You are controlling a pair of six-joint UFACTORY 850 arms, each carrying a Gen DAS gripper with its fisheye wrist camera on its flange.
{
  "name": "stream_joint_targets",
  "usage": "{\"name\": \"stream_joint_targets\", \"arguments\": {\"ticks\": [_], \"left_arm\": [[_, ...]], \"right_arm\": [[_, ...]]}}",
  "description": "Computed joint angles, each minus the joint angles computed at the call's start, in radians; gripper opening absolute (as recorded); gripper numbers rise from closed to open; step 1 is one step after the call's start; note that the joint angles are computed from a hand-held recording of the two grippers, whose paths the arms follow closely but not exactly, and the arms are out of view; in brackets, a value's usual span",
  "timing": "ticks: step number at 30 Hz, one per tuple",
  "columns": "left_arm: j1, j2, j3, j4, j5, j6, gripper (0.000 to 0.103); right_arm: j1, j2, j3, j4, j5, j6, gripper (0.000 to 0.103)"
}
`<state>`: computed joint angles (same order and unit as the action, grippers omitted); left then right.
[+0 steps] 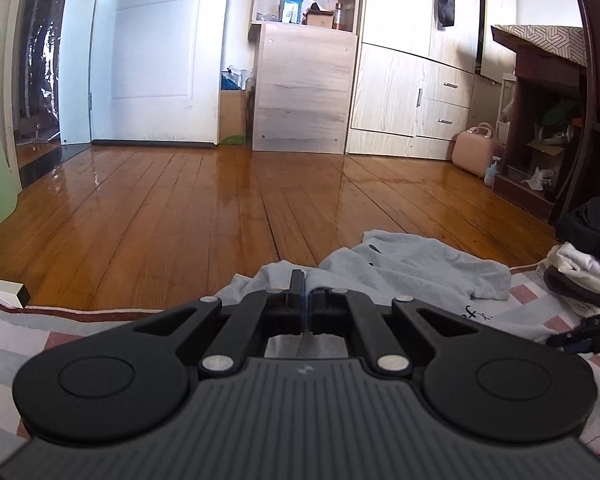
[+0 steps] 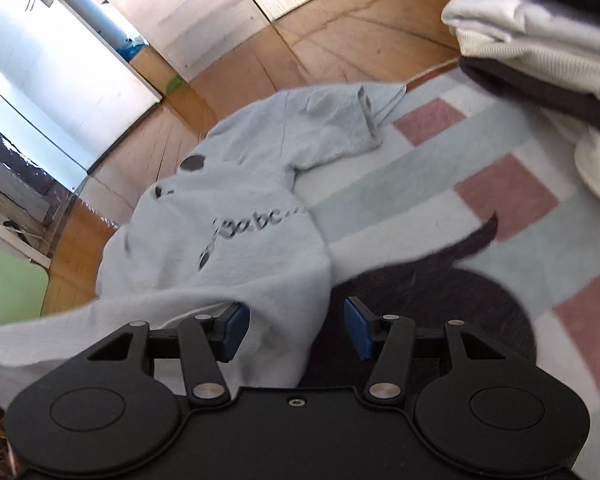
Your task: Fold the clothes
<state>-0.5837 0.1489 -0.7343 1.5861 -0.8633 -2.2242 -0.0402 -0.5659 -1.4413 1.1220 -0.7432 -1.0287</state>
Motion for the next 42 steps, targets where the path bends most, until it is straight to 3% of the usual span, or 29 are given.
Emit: {"name": "stream_joint_targets", "arguments": {"ticks": [3,5,10,14,17,20,21,22,24,27,30,32,34,37,40,42], "left_arm": [[0.031,-0.013,-0.005,-0.052,0.015,0.034,0.001],[0.037,-0.029,-0.015,-0.106,0.004,0.092,0.001],[0.032,-0.007,-0.003,-0.075,0.001,0.051,0.001],[0.019,0.008,-0.001,-0.058,-0.019,0.051,0.001],[0.024,-0.007,-0.018,-0.090,-0.033,0.094,0.001],[0.030,-0.004,-0.018,-0.085,-0.029,0.087,0.001],[0.026,0.000,-0.017,-0.083,-0.039,0.084,0.001],[0.020,0.004,-0.015,-0.082,-0.054,0.081,0.001],[0.006,0.014,-0.009,-0.083,-0.083,0.073,0.001],[-0.017,0.039,0.013,-0.089,-0.122,0.057,0.001],[-0.032,0.059,0.045,-0.112,-0.122,0.056,0.001],[-0.038,0.060,0.072,-0.129,-0.108,0.052,0.001],[-0.039,0.055,0.096,-0.161,-0.087,0.036,0.001],[-0.035,0.053,0.126,-0.210,-0.046,0.012,0.001],[-0.051,0.058,0.139,-0.233,-0.049,0.014,0.001],[-0.064,0.065,0.145,-0.237,-0.056,0.008,0.001]], "right_arm": [[0.002,0.051,0.072,0.132,-0.046,-0.119,0.057],[0.027,0.033,0.051,0.067,-0.100,-0.110,0.057],[0.105,-0.008,0.018,-0.192,-0.089,0.068,0.056],[0.132,0.022,0.089,-0.123,0.063,-0.002,0.056],[0.141,0.012,0.085,-0.029,0.122,-0.073,0.058],[0.187,-0.009,0.060,-0.125,0.254,-0.040,0.058],[0.195,-0.015,0.056,-0.107,0.272,-0.096,0.044],[0.198,-0.017,0.059,-0.087,0.289,-0.145,0.002],[0.187,-0.005,0.068,-0.078,0.287,-0.169,0.004],[0.096,0.087,0.140,0.085,0.116,-0.296,0.004],[0.027,0.195,0.222,0.109,0.066,-0.441,0.004],[0.016,0.253,0.285,0.088,0.190,-0.544,0.004],[0.012,0.263,0.318,0.025,0.295,-0.539,0.004],[0.004,0.238,0.328,-0.078,0.377,-0.411,0.003],[0.008,0.243,0.347,0.021,0.457,-0.490,0.003],[0.007,0.235,0.332,-0.031,0.432,-0.478,0.004]]}}
